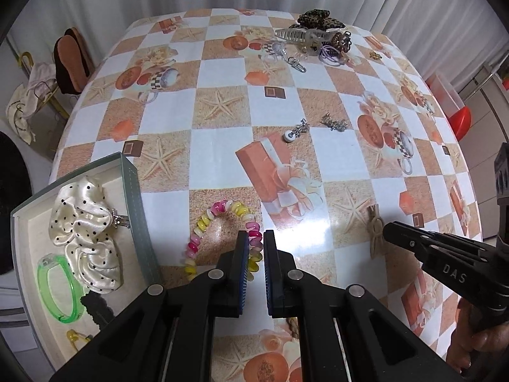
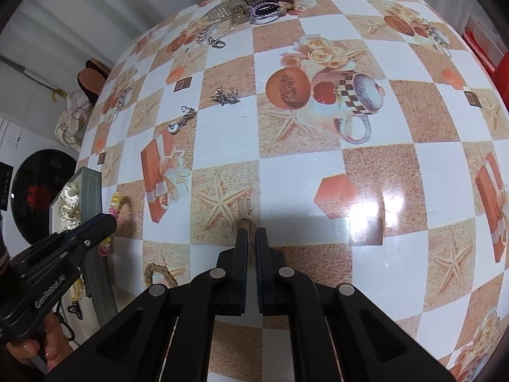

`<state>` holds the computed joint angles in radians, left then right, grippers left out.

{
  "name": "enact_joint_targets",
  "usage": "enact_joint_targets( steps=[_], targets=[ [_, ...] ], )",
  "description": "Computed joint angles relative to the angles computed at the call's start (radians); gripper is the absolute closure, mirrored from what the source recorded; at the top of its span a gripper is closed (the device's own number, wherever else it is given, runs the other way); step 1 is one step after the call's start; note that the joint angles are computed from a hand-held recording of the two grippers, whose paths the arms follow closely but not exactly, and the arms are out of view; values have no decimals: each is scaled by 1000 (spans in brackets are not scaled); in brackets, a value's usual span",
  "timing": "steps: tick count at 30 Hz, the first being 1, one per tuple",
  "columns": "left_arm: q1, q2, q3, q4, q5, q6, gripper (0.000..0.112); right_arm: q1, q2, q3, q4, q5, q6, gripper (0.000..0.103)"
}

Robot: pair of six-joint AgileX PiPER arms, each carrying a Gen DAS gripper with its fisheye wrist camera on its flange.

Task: Organize jewelry
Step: 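Carry the beaded bracelet and beige tassel clip over the white tray with both tools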

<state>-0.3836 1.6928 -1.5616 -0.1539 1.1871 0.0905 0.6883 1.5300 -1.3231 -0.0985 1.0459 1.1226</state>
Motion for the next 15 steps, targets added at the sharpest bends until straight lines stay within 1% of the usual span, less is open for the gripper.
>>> enact_joint_targets(
  steps=[5,7,8,9,13,14,15],
  targets=[
    [-4,-20,0,-7,2,-7,98,2,17,-25,2,28,-11,96],
    [-6,-25,-1,-8,3,-8,98,4,29,-40,-8,40,-9,84],
    [-8,-27,-2,-6,4,-11,98,3,37,-48,-11,40,-11,69],
    [-8,-29,-4,-5,5,-13,98,6,43,-55,-21,41,-8,57],
    [-5,-36,-3,-6,5,-16,98,18,97,-114,-58,80,-31,56],
    [-3,-39,-2,-7,6,-16,98,24,121,-140,-67,109,-40,59],
    [-3,-40,-1,-8,7,-17,98,41,143,-170,-97,145,-38,72]
  ],
)
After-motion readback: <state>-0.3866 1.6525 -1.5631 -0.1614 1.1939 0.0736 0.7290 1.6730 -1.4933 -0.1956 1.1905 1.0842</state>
